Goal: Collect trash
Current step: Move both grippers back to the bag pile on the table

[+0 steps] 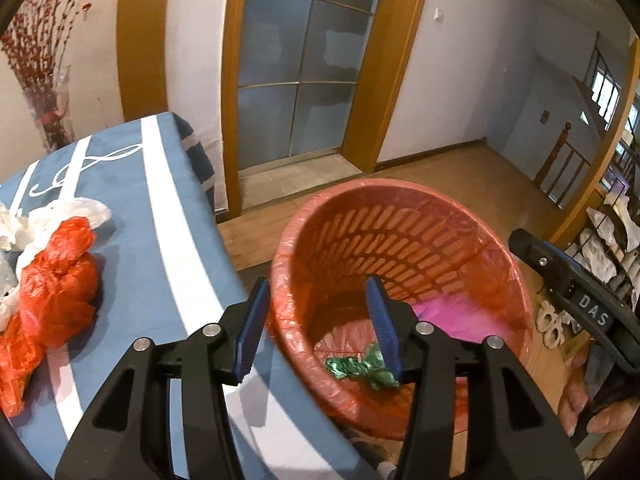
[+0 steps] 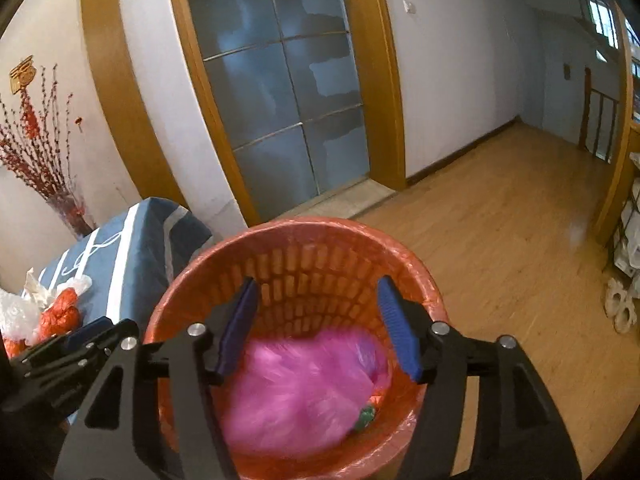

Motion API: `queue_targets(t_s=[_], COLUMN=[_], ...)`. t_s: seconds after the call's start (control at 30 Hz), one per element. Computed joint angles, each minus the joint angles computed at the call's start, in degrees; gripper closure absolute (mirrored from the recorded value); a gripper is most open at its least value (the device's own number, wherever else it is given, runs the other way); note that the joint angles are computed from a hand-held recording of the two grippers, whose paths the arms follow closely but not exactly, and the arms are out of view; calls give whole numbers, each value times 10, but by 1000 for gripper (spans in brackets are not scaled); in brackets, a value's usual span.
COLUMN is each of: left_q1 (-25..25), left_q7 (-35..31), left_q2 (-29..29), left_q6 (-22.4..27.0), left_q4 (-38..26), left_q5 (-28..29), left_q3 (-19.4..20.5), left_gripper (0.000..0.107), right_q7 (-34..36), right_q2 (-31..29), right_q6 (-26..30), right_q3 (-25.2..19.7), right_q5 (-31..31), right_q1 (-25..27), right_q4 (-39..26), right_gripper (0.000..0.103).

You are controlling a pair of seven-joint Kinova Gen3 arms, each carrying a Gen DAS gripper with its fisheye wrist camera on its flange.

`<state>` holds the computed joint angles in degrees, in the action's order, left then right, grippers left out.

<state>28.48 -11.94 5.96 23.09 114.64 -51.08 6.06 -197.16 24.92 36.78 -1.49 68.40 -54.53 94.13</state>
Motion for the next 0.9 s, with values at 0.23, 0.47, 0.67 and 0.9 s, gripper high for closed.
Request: queue_targets(t_s=[0.23, 0.47, 0.67, 0.9], left_q1=[-1, -30, -71, -130], left_q7=[28, 97, 114, 101], left_q2=[-24, -86, -172, -256], left_q6=[20, 58, 119, 174], left_q4=[10, 56, 118, 181], left_q5=[-25, -77, -65, -28], left_q3=[12, 58, 95, 118], left_gripper=[58, 52, 48, 39], right_q7=[-37, -37, -12, 82], right_q2=[-15, -28, -19, 24], right_q6=[14, 40, 40, 6], right_q3=[-5, -31, -50, -53], right_q5=[29, 46, 47, -8], right_q1=[-11, -16, -32, -62], right_q4=[12, 11, -18, -98], right_gripper=[42, 42, 42, 42])
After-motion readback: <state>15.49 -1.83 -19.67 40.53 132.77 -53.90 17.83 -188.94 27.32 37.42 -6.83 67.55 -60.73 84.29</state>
